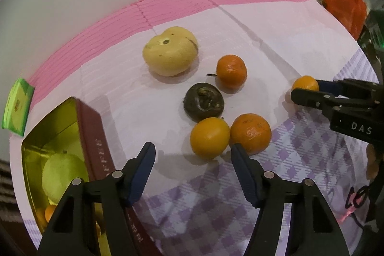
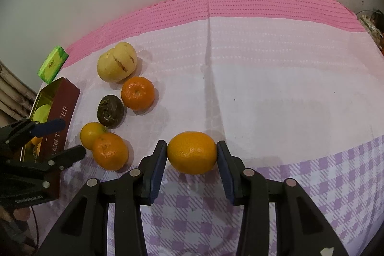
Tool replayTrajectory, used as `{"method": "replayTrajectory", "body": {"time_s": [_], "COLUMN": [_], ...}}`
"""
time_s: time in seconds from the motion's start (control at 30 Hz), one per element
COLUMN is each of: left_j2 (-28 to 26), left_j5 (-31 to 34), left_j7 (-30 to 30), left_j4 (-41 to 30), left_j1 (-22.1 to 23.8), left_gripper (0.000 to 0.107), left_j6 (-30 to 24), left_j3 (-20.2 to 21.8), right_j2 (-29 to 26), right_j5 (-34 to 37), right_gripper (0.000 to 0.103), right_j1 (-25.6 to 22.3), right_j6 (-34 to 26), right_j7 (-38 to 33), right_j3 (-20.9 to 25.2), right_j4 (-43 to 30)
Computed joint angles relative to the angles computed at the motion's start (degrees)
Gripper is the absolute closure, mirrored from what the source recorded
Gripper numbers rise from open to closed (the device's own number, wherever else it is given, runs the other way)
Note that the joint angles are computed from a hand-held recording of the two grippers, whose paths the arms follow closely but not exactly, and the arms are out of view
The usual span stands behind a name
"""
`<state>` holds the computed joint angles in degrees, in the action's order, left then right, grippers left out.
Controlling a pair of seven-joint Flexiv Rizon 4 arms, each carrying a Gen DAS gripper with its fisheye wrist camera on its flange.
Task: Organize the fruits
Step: 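Move the left tool to the pile and grasp an orange while the right tool holds its orange, then carry the orange over the gold tin and open the left tool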
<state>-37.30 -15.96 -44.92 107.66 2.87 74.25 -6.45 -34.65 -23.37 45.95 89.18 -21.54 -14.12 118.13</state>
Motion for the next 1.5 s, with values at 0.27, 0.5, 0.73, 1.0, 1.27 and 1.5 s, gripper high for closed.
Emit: {"method": "replayTrajectory", "body": {"time_s": [0.27, 0.5, 0.73, 1.0, 1.27, 1.5], "left_j2": [-1.80, -2.57, -2.68, 2.17, 9.04, 11.03], "left_j5": [0.35, -0.11, -0.42, -3.80, -9.91, -7.24], "left_j7": [-0.04, 0.14, -0.63, 0.10, 2.28, -1.32], "left_j4": [-2.38, -3.10, -2.69, 2.36, 8.29, 9.74], "left_j1": [-0.13, -0.53, -0.76, 2.12, 6.02, 6.44], "left_gripper": [0.045, 0.057, 0.068, 0.068, 0.068, 0.068], "left_j6": [-1.13, -2.10, -2.47, -2.02, 0.48, -0.25], "left_j3": [-0.21, -0.49, -0.57, -2.76, -2.98, 5.16], "right_j2": [0.00, -0.32, -0.46, -0.65, -0.71, -0.95], "right_j5": [0.78, 1.13, 0.98, 0.64, -0.11, -0.82], "right_gripper": [0.064, 0.064, 0.064, 0.064, 0.064, 0.064], "right_j1": [-0.93, -2.00, -2.37, -2.36, -2.17, -2.00], "right_j6": [0.10, -0.27, -0.36, -0.69, -1.42, -1.72], "right_j7": [-0.59, -1.07, -1.41, -1.70, -1.33, -1.04], "right_j3": [0.98, 2.32, 2.76, 2.81, 2.59, 2.31], "right_j4": [0.05, -0.59, -0.78, -1.11, -1.27, -1.44]}}
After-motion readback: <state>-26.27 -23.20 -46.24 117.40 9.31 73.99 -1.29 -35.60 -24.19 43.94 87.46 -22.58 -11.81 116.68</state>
